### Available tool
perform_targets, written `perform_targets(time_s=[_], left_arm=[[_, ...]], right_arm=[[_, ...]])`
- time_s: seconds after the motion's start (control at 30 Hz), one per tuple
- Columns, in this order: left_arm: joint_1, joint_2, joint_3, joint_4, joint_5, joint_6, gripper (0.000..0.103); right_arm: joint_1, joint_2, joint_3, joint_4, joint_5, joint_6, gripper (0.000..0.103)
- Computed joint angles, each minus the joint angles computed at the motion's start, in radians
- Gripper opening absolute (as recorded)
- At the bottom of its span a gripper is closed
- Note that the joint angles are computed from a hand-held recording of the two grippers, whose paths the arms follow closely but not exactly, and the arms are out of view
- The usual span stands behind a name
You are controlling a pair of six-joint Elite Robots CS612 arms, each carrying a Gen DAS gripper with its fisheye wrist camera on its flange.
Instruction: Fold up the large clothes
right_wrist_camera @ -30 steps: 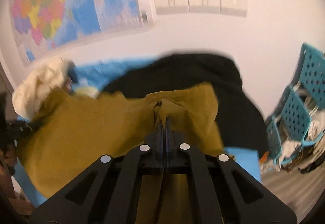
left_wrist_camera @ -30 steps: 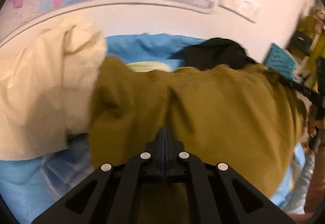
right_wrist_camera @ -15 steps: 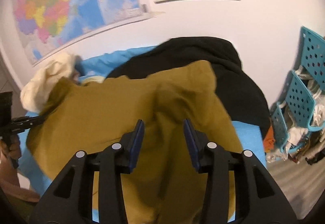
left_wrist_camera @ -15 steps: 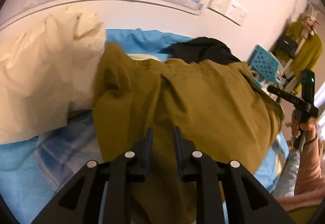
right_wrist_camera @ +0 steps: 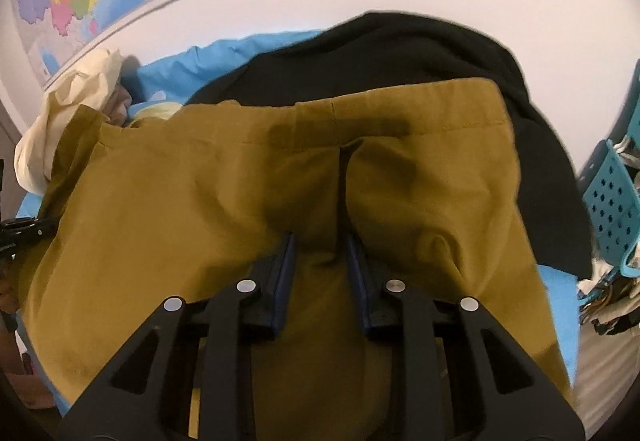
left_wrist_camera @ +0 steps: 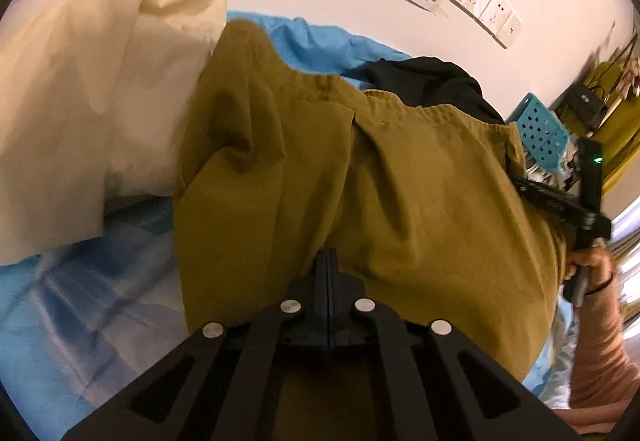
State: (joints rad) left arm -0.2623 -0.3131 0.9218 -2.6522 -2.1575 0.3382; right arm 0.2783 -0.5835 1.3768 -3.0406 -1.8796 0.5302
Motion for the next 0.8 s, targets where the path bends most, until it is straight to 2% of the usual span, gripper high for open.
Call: perform_targets(time_s=[0.03,0.07,0.1,0.13,0.2,0.27,0.37,0.47,0.57,0.73,0.8], left_arm=[[0.001,-0.01,0.023,-0.03,-0.001,0.001,0.001],[0.006,-0.021,0.045,-0.054,-0.023,0.003,0.008],[0.008,-0.03,0.063,-0.074,-0.037,0.006,0.014],[0.013,-0.039,0.085,-0.108,-0.048,0.008,0.015],[0.024,-0.058,0.128,-0.171,-0.086,0.025,0.02],[0.032,-0.068,0.147,-0.178,-0.109,0.04,0.02],[0.028,-0.073,0.156,-0.147,-0.055,0.047,0.02],[0.026,-0.055,0.13,-0.113,-0.04,0.016,0.019],[0.018,-0.056,0.144,-0.15,-0.003,-0.009,0.019],[-0.002,-0.085,0.203,-0.234,0.093,-0.007,0.018],[-0.008,-0.098,0.232,-0.278,0.117,0.006,0.028]], right_arm=[[0.006,-0.01,0.02,-0.034,-0.013,-0.001,0.029],[0.01,-0.018,0.037,-0.061,-0.019,0.0,0.036],[0.019,-0.03,0.064,-0.111,-0.034,-0.001,0.04],[0.026,-0.04,0.086,-0.153,-0.038,-0.001,0.045],[0.038,-0.059,0.129,-0.226,-0.019,-0.001,0.045],[0.047,-0.068,0.147,-0.252,-0.006,-0.007,0.045],[0.047,-0.063,0.154,-0.255,0.066,-0.001,0.042],[0.045,-0.04,0.12,-0.189,0.068,0.009,0.041],[0.044,-0.016,0.086,-0.132,0.051,0.015,0.039],[0.052,-0.029,0.1,-0.145,0.024,0.035,0.042],[0.059,-0.042,0.126,-0.185,0.01,0.038,0.049]])
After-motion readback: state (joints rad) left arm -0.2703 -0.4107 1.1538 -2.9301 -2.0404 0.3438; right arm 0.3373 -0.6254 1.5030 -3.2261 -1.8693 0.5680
